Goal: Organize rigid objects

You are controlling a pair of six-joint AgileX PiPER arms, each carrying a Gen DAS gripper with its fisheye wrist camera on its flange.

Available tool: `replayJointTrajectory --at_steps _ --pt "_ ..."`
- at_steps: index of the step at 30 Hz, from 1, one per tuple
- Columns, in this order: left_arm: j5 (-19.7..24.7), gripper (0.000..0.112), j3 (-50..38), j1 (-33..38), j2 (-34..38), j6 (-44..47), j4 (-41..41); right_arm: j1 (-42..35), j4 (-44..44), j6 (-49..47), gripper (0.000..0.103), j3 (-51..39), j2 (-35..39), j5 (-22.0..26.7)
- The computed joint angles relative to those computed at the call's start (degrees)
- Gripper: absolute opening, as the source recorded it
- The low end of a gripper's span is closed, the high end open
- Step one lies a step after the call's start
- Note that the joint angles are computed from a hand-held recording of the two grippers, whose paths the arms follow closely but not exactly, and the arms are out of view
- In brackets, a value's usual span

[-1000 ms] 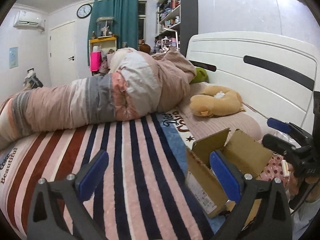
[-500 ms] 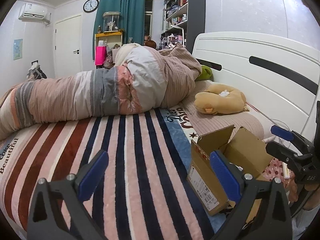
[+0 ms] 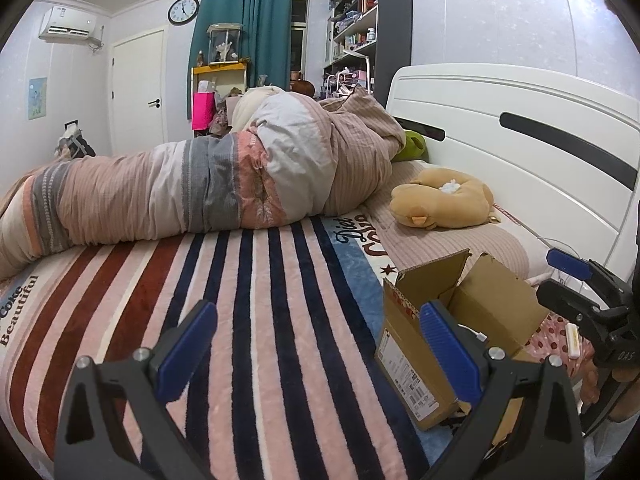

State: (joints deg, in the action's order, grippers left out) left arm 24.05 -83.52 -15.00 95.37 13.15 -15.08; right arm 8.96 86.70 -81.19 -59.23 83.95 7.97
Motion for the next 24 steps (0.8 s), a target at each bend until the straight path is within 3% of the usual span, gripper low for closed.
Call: replayJointTrajectory --at_steps 24 --pt "-0.6 0.101 0.9 0.3 -0.4 -0.3 0.4 -0.3 0.9 -1.2 0.098 0.3 -0.2 0.4"
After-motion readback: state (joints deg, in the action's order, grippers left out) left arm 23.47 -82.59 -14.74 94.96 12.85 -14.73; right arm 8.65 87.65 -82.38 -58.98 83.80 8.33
